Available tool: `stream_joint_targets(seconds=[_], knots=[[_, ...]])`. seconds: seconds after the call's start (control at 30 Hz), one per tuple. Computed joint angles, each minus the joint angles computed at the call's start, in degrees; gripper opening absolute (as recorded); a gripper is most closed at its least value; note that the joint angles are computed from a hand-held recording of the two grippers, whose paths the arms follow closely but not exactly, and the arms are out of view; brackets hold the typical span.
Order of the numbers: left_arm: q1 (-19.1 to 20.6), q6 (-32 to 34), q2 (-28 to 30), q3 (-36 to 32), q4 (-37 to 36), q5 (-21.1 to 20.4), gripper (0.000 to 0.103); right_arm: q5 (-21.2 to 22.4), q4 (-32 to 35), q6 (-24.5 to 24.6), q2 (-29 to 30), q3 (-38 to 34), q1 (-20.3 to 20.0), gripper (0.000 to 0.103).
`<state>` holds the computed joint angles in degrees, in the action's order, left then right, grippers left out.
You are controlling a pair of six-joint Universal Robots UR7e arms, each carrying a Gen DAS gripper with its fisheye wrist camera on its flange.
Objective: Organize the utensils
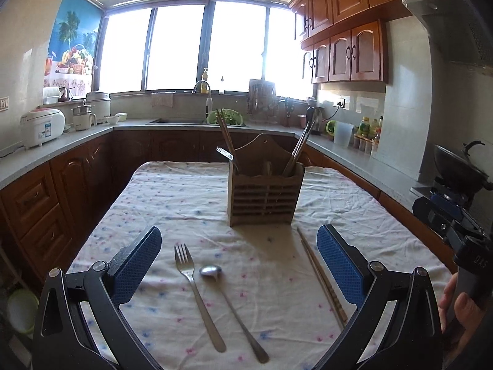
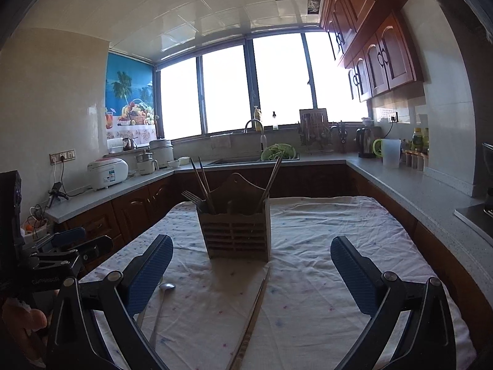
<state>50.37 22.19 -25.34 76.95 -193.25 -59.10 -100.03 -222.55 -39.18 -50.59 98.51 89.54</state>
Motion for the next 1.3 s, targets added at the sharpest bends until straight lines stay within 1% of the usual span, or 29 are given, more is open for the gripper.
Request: stream_joint_targets(seconds=[0.17,0.37,0.53,0.83,1.1,1.3], knots=[[0.01,1.58,0.65,1.89,-2.73,1.66,0.103,-1.52,-1.87,1.21,0.72,1.81,-1.33,0.103],[0.29,1.13,0.61,3.67,-4.1,2.81,0.103,-2.64,-4.16,-0.8,1.18,3.3,-1.77,0.103],[0.67,0.45,0.25,5.12,-4.32,2.69,0.103,-3.49,-4.9,-1.56,1.25,4.4,-2.0,0.103],[0.35,0.64,-0.1,6.42,-5.09,4.3,0.103,-4.3,-4.85,-1.75,1.29,5.27,-2.18,0.103],[0.1,0.78,-0.39,7.23,-7.16,5.1,0.103,-4.15,-6.0,-2.67,1.53,5.7,-2.01,0.103],[-0.25,2.07,-0.61,8.06,-10.09,5.41,0.103,-2.83,-7.8,-3.1,1.49,6.57,-2.08,0.103]])
